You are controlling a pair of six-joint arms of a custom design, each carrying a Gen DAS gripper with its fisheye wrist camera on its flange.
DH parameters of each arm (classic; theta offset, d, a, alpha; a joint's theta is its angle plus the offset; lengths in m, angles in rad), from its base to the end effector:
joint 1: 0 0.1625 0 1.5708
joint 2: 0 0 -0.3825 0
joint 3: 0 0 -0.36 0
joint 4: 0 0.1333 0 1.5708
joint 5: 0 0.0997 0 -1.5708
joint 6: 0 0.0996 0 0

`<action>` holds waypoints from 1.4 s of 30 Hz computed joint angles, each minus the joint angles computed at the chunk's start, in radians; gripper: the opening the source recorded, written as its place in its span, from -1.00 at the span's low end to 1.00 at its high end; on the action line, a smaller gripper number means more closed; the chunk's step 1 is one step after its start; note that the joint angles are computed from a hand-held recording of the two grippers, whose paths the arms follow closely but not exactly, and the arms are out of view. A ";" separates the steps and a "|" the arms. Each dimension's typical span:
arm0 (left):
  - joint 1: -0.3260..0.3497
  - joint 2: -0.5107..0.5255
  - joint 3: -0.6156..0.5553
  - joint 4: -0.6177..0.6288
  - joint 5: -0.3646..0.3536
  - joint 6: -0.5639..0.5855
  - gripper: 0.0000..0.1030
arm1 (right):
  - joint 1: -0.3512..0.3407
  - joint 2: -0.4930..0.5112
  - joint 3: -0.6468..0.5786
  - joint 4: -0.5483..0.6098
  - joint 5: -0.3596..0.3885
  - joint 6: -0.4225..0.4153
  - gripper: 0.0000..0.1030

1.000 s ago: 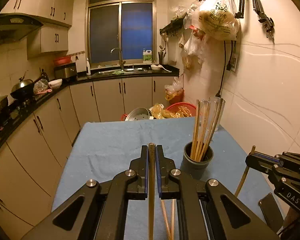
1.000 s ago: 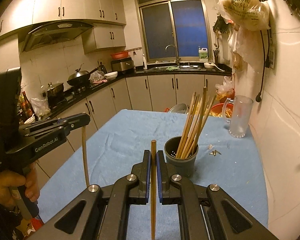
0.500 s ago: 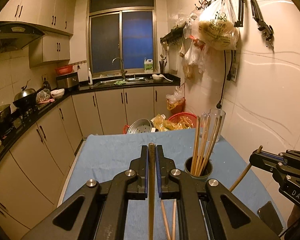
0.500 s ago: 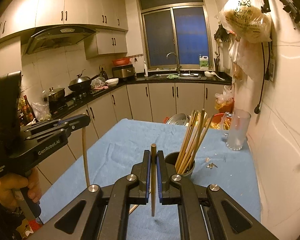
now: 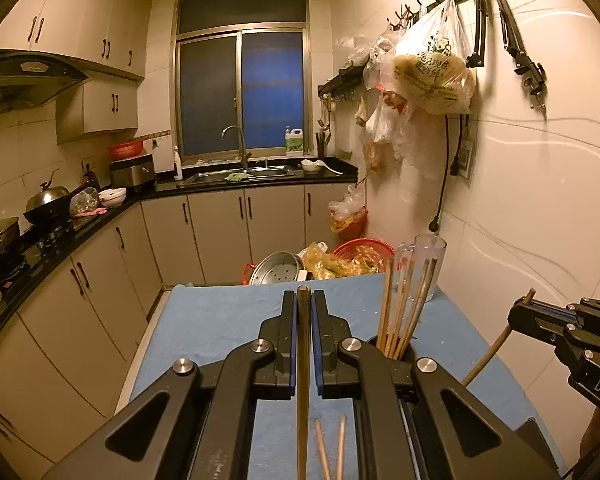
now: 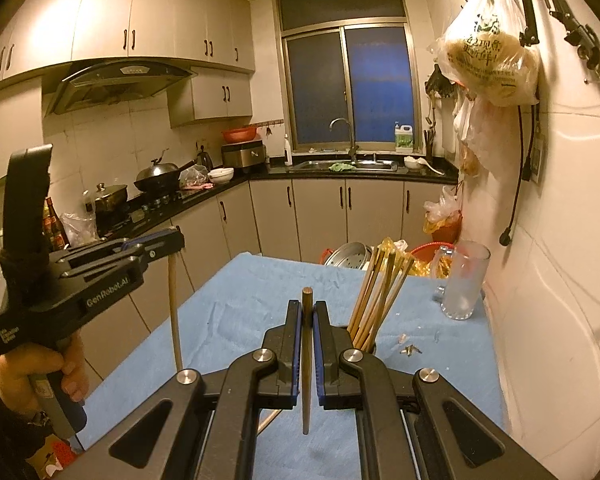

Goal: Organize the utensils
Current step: 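Lift the right tool's chopstick over the black cup while the left tool carries its own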

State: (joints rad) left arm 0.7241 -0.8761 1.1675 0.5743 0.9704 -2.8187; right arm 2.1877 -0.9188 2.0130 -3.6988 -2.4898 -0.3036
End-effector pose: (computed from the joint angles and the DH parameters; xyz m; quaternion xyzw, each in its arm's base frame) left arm -0.2992 -0.5176 0.2257 0.4098 0.8039 -0.3905 0.1827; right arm 0.3335 -0.3767 0.2014 0.1497 -0.7955 0.4977 0.3117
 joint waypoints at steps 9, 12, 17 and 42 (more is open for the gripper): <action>-0.016 0.039 -0.074 0.015 0.024 0.002 -0.87 | 0.009 -0.020 -0.037 -0.004 -0.014 -0.038 -0.88; -0.021 0.070 -0.130 0.038 0.040 -0.007 -0.86 | 0.009 -0.024 -0.057 -0.006 -0.014 -0.056 -0.88; -0.026 0.121 -0.210 0.045 0.068 -0.011 -0.87 | -0.002 -0.028 -0.088 -0.023 -0.010 -0.093 -0.88; 0.062 0.459 -0.577 0.089 0.196 -0.081 -0.87 | -0.168 -0.067 -0.101 -0.004 0.133 -0.091 -0.88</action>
